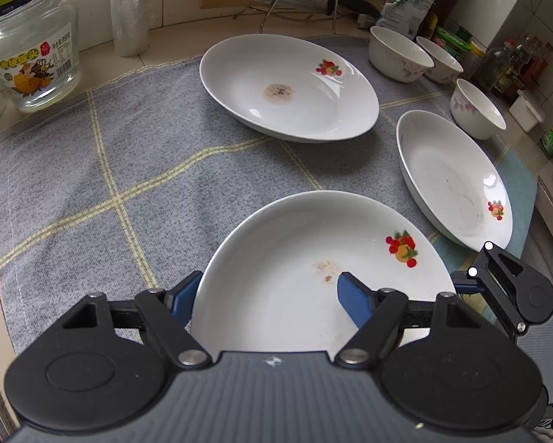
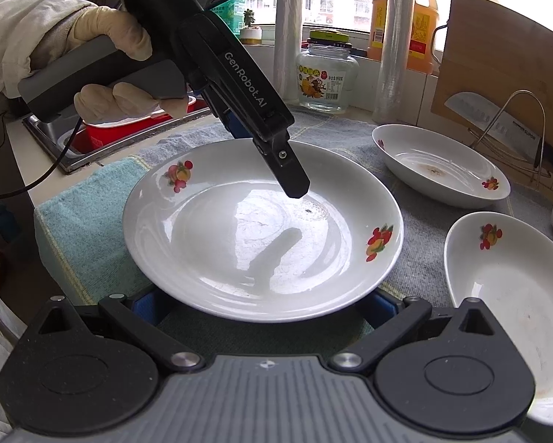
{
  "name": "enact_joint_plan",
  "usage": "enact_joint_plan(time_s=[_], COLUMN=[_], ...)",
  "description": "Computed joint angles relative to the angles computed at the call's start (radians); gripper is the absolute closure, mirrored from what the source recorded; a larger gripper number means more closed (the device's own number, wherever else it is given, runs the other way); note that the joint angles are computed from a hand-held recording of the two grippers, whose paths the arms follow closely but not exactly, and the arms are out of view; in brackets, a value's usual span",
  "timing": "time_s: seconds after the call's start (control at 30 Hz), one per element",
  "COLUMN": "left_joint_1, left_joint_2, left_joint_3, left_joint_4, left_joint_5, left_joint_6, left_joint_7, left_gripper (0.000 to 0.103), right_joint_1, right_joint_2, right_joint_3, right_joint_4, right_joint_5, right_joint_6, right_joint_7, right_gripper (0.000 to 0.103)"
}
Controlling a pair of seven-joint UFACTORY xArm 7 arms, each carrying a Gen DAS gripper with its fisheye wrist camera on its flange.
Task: Organize plates and bowls
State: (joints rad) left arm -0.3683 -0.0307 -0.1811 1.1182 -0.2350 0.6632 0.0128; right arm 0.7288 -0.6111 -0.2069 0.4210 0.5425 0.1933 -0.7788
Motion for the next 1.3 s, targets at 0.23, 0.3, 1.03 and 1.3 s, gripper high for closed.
enact_joint_plan(time_s=[0.23,0.3,1.03,1.3], left_joint_1=[0.012,0.013,0.028,0.048], left_joint_2=[0.01,0.007,-0.051,-0.08], left_joint_3=[0.01,0.009,0.029,0.051], left_joint_4=[0.033,0.031,-0.005,-0.023], left_joint_5=[-0.068,-0.073,-0.113,-0.133], left_joint_6=[0.065,0.064,0.054,0.043], left_joint_7=[0.074,0.085,0.142,0.173], left_gripper=[0.026,0.026,0.026,0.026], right_joint_1=[-0.011,-0.026,-0.053,-0.041], right_joint_2=[0.008,0.012,0.056,0.125], right_joint_3=[0.016,0.034,0.075,0.085], right_joint_4=[0.001,-0.002,0.065,0.143], right_joint_5=[-0.015,-0.026,-0.085,-0.041], right_joint_6=[-0.011,-0.02,0.026,0.045], right_joint_7=[0.014,0.035,0.099,0.061], right_gripper=[0.0,0.0,0.0,0.0])
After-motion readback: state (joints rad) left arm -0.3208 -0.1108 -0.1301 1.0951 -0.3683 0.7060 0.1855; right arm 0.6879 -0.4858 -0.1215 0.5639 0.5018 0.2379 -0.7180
